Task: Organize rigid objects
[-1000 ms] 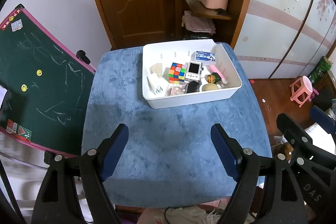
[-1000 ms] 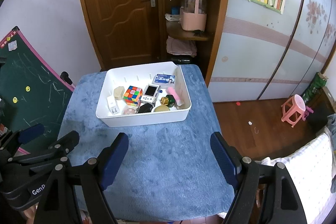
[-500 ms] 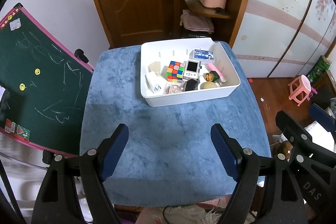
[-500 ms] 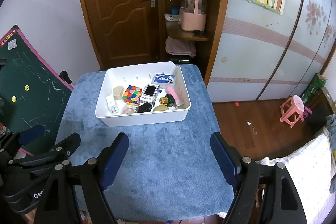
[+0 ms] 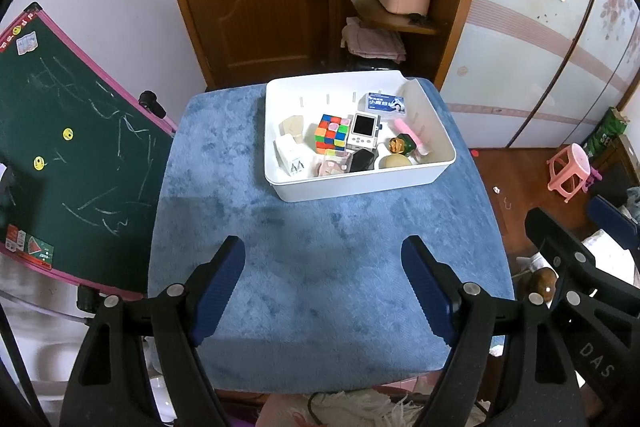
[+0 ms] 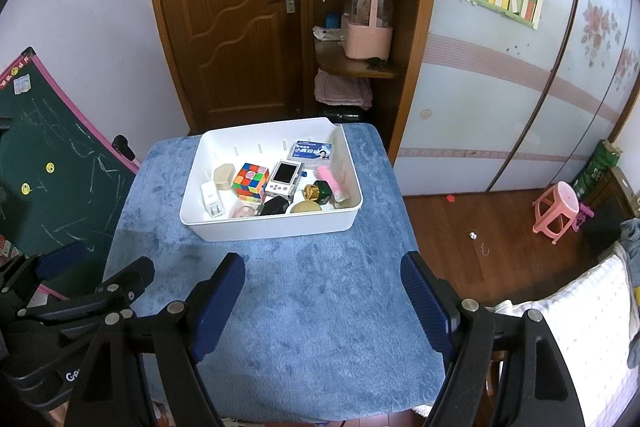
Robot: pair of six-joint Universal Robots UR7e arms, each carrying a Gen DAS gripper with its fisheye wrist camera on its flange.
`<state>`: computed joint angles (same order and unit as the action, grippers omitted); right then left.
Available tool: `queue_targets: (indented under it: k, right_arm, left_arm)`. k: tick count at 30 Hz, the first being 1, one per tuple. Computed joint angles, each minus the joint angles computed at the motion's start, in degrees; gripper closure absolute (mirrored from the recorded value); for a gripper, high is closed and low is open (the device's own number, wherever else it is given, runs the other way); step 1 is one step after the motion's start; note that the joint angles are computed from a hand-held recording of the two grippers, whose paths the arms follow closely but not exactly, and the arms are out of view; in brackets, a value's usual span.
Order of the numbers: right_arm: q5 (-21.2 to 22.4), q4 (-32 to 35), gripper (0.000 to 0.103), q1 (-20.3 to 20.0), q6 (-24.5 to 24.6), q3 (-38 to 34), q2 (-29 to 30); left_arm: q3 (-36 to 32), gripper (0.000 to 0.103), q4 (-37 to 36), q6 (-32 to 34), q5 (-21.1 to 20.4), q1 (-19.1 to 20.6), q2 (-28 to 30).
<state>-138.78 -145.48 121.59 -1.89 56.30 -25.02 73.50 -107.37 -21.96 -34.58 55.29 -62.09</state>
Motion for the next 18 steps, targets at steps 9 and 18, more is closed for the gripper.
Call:
queue_targets:
  k: [9,18]
  right_arm:
    - [0.09,0.51,0.022,-0.36,0.75,0.00,-0.34]
    - [0.11,1.83,0.022,-0.51,1.41,-1.22,0.18]
  left_arm:
    - [0.26,0.020,0.08,-0.51,-0.04,-0.19,0.16]
    - [0.07,0.020,0.27,-0.67,-0.29,-0.13,0.34]
